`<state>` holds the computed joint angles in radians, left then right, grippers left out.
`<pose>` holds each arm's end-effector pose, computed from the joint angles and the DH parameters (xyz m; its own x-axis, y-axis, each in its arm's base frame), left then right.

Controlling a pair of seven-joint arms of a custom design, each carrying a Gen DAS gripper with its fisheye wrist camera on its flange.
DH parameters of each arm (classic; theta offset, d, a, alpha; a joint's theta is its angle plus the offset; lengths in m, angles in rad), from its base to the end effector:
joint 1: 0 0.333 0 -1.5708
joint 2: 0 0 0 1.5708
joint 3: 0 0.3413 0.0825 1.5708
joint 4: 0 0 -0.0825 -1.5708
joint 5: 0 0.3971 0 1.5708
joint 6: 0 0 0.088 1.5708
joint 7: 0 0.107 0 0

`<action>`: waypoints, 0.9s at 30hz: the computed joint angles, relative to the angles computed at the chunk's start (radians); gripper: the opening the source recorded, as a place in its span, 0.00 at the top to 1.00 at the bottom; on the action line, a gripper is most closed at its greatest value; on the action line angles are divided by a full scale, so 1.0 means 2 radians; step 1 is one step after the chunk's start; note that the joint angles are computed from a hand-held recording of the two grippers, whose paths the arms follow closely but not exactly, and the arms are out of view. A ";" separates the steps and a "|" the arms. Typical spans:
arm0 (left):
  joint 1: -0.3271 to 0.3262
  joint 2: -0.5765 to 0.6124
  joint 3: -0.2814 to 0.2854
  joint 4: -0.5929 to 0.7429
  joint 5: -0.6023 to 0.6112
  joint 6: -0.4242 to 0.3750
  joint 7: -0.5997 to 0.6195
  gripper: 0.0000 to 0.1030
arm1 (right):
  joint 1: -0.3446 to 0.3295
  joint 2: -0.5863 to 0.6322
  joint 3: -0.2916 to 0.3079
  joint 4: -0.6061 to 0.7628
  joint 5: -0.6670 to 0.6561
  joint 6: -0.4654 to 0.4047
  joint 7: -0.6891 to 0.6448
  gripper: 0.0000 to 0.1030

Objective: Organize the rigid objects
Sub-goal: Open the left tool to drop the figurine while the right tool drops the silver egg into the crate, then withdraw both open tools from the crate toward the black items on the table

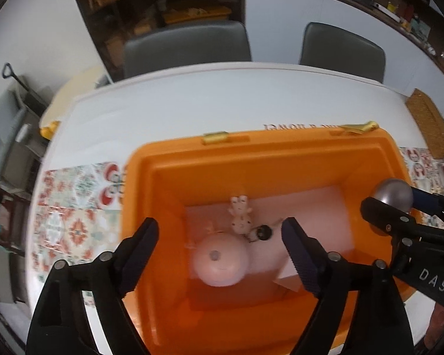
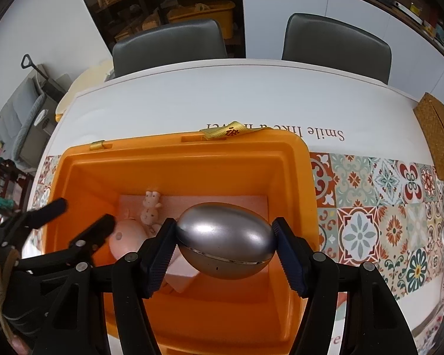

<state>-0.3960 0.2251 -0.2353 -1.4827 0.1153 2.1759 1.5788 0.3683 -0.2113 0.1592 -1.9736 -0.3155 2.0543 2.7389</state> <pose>0.5678 -0.3861 0.6227 -0.6021 -0.7957 -0.0659 -0.6915 0.5610 -0.4551 0.4634 0.2593 0.6139 -0.4849 -0.8682 -0.1057 -0.7741 0.4823 -0.4101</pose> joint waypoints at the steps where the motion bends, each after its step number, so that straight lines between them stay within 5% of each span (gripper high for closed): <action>1: -0.001 -0.004 0.002 -0.003 0.008 0.004 -0.003 0.15 | 0.000 0.000 -0.001 0.000 0.003 0.002 0.001 0.36; 6: -0.001 -0.015 0.005 -0.012 0.035 0.015 -0.012 0.11 | 0.000 0.007 -0.004 0.003 0.017 0.005 -0.011 0.34; 9: 0.007 -0.019 0.003 -0.014 0.019 0.015 -0.009 0.11 | -0.001 0.007 0.000 0.007 0.004 -0.001 0.002 0.24; 27: 0.043 -0.118 -0.008 -0.113 -0.056 0.058 0.001 0.11 | 0.015 -0.052 0.041 -0.007 -0.056 -0.042 0.098 0.24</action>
